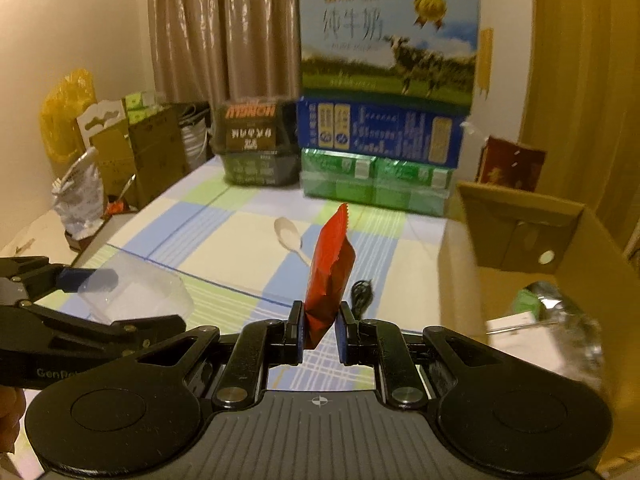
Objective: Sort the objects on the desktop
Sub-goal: 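Carry the clear tray and red packet over the cardboard box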
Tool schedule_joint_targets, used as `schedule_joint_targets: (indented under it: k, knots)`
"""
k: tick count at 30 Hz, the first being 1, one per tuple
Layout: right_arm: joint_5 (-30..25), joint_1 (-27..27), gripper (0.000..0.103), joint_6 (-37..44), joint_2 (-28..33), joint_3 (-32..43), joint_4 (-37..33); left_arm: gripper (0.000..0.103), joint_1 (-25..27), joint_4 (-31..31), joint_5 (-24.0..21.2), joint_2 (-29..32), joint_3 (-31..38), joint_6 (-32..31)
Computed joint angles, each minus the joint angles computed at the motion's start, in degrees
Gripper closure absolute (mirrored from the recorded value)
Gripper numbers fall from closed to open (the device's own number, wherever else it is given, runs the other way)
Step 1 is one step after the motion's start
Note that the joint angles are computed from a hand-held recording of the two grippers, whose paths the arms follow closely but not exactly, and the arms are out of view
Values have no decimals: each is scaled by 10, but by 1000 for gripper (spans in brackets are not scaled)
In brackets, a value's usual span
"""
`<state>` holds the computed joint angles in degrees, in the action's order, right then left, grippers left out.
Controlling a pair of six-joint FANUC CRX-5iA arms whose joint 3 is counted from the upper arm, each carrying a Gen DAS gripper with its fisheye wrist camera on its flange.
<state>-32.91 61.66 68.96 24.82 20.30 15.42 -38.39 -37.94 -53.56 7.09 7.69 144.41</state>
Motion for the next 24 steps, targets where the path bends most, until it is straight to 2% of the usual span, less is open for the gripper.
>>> schedule_joint_targets:
  k: [10, 24]
  knots:
    - [24, -15, 91, -46, -76, -72, 54, 19, -60, -22, -48, 12, 64, -3]
    - [25, -79, 91, -79, -143, -139, 108, 19, -94, -4, -50, 74, 170, -56]
